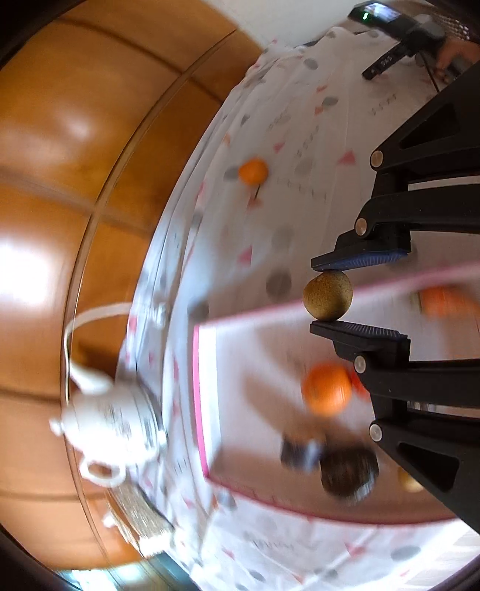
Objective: Organize fruits
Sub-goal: 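Carry the brown fruit into the tray and open the left tool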
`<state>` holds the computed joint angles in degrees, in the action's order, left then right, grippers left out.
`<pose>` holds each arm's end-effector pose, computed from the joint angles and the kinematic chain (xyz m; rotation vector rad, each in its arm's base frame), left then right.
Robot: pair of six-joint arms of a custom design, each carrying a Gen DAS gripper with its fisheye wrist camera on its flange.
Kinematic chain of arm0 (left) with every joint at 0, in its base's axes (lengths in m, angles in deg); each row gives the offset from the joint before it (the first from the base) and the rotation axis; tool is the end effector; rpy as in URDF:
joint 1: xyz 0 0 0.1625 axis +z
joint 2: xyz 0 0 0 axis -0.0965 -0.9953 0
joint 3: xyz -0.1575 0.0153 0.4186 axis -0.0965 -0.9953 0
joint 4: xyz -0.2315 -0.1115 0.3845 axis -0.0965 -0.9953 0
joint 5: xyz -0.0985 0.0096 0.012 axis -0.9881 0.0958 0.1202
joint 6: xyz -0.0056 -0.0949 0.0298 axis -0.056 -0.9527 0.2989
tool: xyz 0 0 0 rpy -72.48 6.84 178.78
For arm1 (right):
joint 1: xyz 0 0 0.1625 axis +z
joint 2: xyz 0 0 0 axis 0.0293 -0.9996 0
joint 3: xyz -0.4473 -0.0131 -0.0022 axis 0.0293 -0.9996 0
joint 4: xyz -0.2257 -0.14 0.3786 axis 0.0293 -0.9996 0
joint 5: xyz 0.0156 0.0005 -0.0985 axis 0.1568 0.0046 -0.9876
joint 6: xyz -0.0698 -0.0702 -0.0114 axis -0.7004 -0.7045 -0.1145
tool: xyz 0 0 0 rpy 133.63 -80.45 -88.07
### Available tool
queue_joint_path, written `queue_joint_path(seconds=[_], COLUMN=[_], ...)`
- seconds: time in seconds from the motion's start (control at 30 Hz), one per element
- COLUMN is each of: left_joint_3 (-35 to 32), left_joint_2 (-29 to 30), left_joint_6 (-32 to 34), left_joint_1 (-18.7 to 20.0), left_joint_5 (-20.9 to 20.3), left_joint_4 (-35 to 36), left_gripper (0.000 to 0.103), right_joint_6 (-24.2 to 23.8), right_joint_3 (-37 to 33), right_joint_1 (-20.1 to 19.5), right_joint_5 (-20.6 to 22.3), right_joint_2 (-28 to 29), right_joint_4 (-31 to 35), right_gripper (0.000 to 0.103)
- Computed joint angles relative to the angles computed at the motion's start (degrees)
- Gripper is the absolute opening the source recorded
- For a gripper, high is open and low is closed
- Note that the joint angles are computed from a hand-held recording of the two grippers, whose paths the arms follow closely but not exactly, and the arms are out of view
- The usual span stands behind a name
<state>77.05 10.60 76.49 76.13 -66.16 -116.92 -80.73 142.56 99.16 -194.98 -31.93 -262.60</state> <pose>-0.0616 -0.7739 0.3397 0.1306 2.3936 -0.9114 0.1900 -0.7338 0.0968 -0.2885 -2.0237 1.0457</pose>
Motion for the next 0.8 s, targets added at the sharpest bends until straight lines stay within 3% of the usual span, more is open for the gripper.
queue_joint_path(seconds=[0.37,0.8], left_joint_3=[1.8,3.4], left_joint_2=[-3.0,-3.3], left_joint_6=[-2.2,-1.3], left_joint_1=[3.3,3.7], left_joint_5=[4.6,4.9], left_joint_4=[-0.1,-1.9], left_gripper=[0.027,0.028], right_joint_6=[-0.1,-0.5], right_joint_3=[0.0,0.0], right_joint_1=[0.1,0.1], right_joint_5=[-0.3,-0.4], right_joint_2=[0.0,0.0], right_joint_4=[0.1,0.2], right_gripper=[0.085,0.085])
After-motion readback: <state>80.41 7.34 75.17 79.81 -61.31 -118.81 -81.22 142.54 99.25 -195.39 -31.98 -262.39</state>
